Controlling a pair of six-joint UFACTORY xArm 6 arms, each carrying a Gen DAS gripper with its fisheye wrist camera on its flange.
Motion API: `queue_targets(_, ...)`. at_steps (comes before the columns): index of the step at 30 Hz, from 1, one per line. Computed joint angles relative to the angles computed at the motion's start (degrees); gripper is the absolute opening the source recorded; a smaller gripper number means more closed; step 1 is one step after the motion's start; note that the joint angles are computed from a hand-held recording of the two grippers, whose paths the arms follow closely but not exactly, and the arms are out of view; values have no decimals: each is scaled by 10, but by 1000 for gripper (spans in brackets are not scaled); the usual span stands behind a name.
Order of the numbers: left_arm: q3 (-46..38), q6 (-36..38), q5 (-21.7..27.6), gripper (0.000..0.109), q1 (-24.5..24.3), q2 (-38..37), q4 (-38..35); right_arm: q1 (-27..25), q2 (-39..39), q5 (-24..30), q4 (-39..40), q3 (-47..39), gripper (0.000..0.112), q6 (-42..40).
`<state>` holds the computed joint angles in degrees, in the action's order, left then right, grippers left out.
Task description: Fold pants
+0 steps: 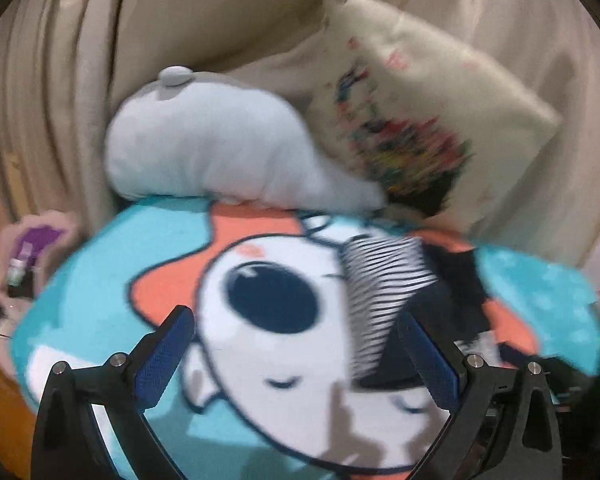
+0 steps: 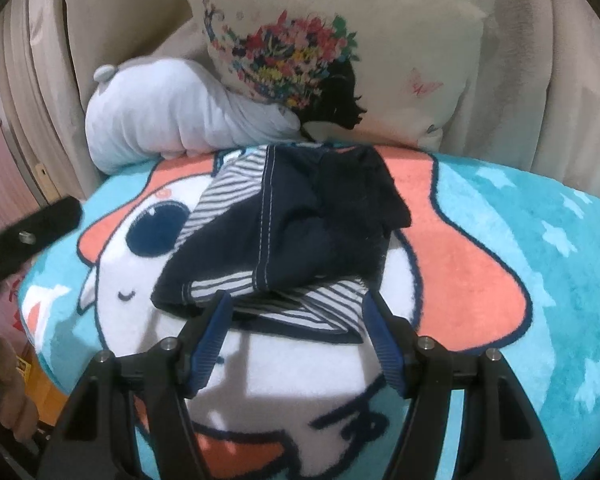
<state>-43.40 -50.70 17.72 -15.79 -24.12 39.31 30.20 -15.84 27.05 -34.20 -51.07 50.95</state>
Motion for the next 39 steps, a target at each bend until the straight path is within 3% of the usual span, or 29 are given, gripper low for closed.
queue_targets(2, -6, -40, 16, 103, -2, 7, 48, 3, 9, 8, 1, -8, 67, -3)
queue_targets(7, 0, 30, -2, 103, 5, 21, -29, 12, 29, 33, 0, -30, 67, -15)
queue_targets(21, -8, 141, -1, 103, -2, 55, -148, 18, 54, 54, 11, -53, 70, -39)
queue_targets(39, -18, 224, 16, 103, -21, 66, -242, 10, 48, 78, 19, -53, 71, -35)
